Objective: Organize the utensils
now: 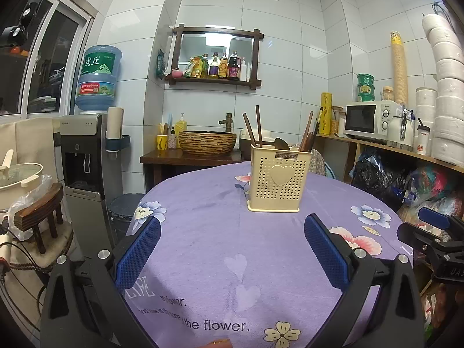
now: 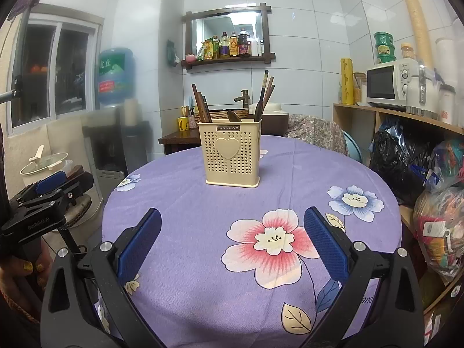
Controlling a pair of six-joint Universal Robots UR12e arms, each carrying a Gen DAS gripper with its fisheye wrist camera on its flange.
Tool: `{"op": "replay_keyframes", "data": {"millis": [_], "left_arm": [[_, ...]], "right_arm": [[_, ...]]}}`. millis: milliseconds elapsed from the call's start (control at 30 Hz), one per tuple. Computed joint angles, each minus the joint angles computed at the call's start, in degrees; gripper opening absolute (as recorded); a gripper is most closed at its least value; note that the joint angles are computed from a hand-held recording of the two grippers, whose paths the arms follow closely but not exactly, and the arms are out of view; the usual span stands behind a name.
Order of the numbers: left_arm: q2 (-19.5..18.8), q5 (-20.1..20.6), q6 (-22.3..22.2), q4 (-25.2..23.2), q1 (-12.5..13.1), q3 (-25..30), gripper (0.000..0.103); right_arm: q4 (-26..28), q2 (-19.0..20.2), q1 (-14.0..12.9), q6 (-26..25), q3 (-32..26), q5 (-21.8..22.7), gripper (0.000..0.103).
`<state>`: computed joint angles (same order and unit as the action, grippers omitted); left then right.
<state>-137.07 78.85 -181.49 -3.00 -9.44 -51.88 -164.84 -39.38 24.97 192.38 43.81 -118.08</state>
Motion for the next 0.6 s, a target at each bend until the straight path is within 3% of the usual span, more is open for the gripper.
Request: {"op": "replay_keyframes", "data": {"millis": [600], "left_arm": [[0.0, 0.0, 0.2, -0.9, 0.0, 0.1, 0.098]], "right_arm": [[0.2, 0.1, 0.0, 0.2, 0.1, 0.4, 0.097]]}}
